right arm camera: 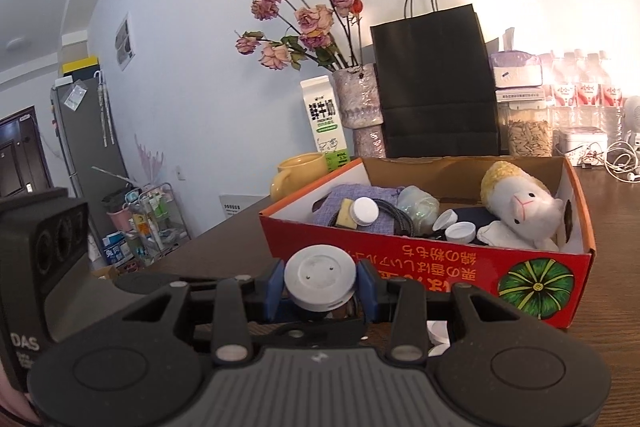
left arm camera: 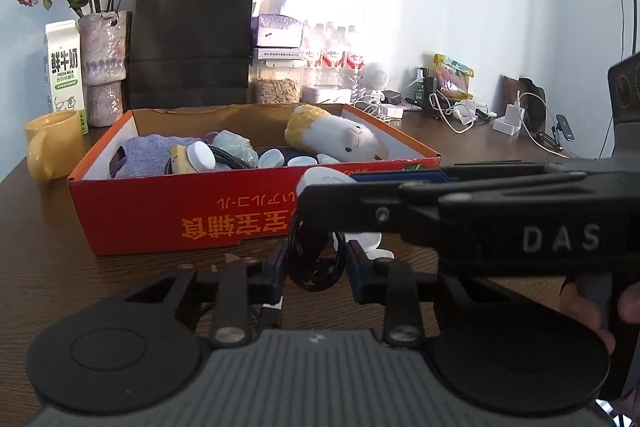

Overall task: Organize objects
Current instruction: 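Grasp the black cable with the left gripper while the right gripper holds the puck, then carry the puck and cable into the box and open both grippers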

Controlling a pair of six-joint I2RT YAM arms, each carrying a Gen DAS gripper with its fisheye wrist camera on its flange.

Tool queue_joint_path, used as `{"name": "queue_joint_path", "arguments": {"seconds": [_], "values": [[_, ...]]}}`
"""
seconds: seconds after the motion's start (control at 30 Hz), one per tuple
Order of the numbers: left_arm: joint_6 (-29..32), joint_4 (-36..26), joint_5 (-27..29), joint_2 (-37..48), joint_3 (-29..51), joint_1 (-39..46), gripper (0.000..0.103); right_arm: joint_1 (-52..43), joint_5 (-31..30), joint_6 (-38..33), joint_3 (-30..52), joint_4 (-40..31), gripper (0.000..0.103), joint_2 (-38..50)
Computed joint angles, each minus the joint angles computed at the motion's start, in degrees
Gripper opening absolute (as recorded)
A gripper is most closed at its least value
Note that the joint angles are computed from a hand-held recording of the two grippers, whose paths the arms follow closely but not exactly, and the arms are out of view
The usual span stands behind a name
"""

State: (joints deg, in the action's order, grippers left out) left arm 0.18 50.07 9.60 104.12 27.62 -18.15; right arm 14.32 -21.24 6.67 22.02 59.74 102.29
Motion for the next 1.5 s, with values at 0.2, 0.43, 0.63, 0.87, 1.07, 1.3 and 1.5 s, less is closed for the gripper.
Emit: {"name": "queue_joint_path", "arguments": {"seconds": [0.2,0.43,0.63,0.87,1.07,1.3,1.5], "values": [[-0.3,-1.2,-1.5,-0.6,0.0,1.1,0.029,-1.0,3.2,0.5,-1.3,3.2,0.038,-1.1],[-2.0,0.1,-1.8,-3.9,0.1,3.5,0.029,-3.2,5.8,-1.2,0.9,1.4,0.038,-2.0],[-3.0,-2.4,-4.4,-4.1,6.9,4.3,0.029,-2.7,8.9,-3.4,7.2,-1.4,0.038,0.5],[-4.3,-6.6,-6.1,2.8,19.1,4.9,0.029,-2.0,11.9,-3.9,19.4,-7.4,0.038,7.7],[-4.0,-11.4,-6.7,11.1,30.0,5.3,0.03,-1.8,13.7,-4.8,29.1,-13.9,0.038,14.0],[-5.6,-15.7,-11.4,16.6,37.0,5.4,0.102,-2.4,15.7,-5.4,32.9,-17.7,0.098,17.5],[-4.9,-13.1,-14.4,13.6,32.7,5.4,0.103,-2.9,15.9,-4.6,30.6,-15.2,0.103,16.5]]}}
